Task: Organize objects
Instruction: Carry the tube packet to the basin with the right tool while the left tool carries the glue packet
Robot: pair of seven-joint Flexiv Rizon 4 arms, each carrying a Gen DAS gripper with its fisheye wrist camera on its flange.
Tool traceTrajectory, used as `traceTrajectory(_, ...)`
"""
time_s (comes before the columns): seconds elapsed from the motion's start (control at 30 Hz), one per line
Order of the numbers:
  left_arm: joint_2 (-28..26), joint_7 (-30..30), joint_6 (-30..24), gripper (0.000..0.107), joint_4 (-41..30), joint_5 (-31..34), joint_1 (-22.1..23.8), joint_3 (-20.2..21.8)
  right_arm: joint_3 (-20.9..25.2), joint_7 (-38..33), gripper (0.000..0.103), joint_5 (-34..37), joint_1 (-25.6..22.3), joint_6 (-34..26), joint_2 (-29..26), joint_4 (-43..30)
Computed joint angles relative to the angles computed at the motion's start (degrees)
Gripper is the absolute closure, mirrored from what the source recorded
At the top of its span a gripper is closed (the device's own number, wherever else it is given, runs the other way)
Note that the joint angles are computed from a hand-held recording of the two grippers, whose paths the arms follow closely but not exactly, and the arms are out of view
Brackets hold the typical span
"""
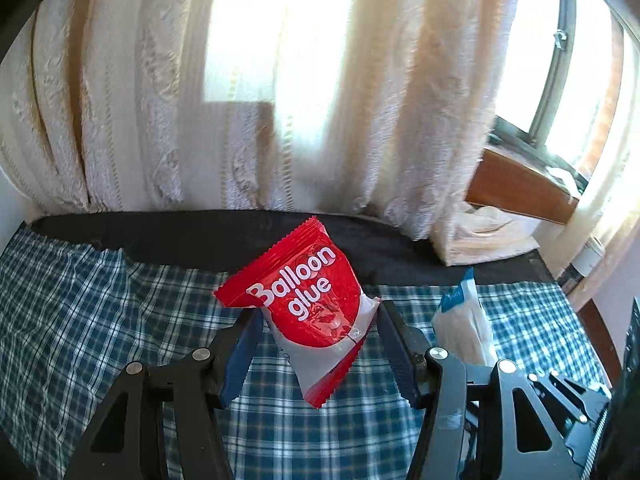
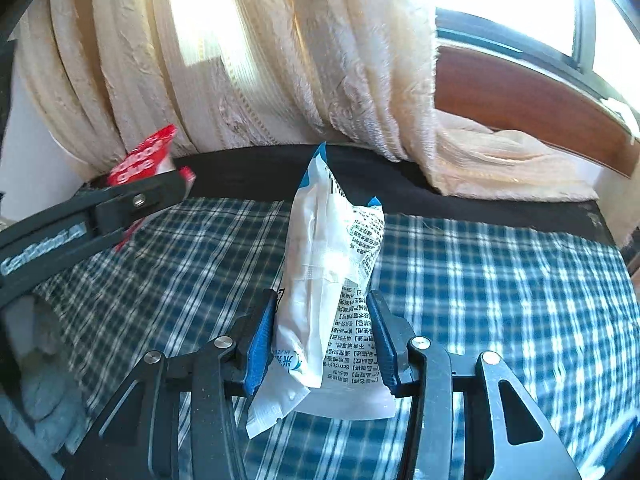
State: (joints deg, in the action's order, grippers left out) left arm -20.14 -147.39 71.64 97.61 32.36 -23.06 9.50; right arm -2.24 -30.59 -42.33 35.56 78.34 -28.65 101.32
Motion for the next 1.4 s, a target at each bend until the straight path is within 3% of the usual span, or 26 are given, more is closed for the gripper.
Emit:
traceTrajectory(0.17,0.8,0.2,1.2,0.044,0.1,1.0,-0.7,-0.3,-4.2,8.8,0.056,-5.4,2.2,3.4,4.9,6.5)
traceTrajectory(0.4,1.5,0.3,2.4,0.044,0.0,2.4,-1.7,-0.7,-8.4,25.8,0.056,-20.9,1.9,5.7,11.0,13.8)
traceTrajectory(0.73,1.8,0.6,3.1,0.044,-0.3,3.9,-3.2,-1.1,-5.5,43.0,0.056,-36.8,-3.9,4.1,17.7,19.7)
traceTrajectory(1.1,2.1,1.8,4.1,0.044,-0.3,4.7,-4.3,-2.0,2.2,53.2,0.056,-41.3,-13.5,-3.1,28.1,29.0)
traceTrajectory(1.4,1.4,4.3,4.0,0.044,-0.7,4.1,-5.4,-2.7,9.3,51.5,0.056,-32.2,-21.8,-11.0,38.7,38.2)
